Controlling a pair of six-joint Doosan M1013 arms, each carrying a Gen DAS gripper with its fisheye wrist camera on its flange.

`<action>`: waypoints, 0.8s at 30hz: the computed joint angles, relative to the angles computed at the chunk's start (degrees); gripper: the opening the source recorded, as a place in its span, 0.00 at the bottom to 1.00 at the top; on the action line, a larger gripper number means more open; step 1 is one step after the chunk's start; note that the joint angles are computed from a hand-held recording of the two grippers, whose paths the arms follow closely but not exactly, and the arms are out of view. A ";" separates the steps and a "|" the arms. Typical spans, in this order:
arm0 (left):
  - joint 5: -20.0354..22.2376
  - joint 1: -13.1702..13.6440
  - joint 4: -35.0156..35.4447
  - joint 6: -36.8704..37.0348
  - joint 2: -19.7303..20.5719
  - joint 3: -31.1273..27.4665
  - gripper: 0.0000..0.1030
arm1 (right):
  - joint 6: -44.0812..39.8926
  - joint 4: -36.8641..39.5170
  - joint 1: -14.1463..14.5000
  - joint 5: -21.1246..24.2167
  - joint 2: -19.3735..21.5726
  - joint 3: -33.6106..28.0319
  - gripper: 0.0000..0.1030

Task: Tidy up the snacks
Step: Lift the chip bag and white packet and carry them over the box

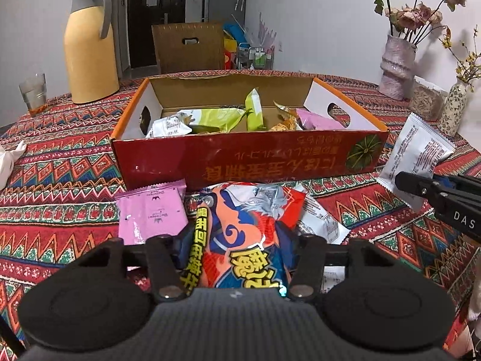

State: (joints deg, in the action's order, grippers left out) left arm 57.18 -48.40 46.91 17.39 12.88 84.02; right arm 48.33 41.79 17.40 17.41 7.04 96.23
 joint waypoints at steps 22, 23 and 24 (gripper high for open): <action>2.33 -0.53 12.39 -5.83 0.69 -4.58 0.51 | -9.78 8.69 1.13 -2.56 1.68 -4.04 0.16; 2.44 -0.35 12.77 -5.87 0.90 -5.06 0.51 | -10.37 9.18 1.28 -2.61 2.07 -4.65 0.16; 2.55 -0.13 13.12 -5.85 1.24 -5.66 0.51 | -10.85 9.57 1.37 -2.63 2.37 -5.11 0.16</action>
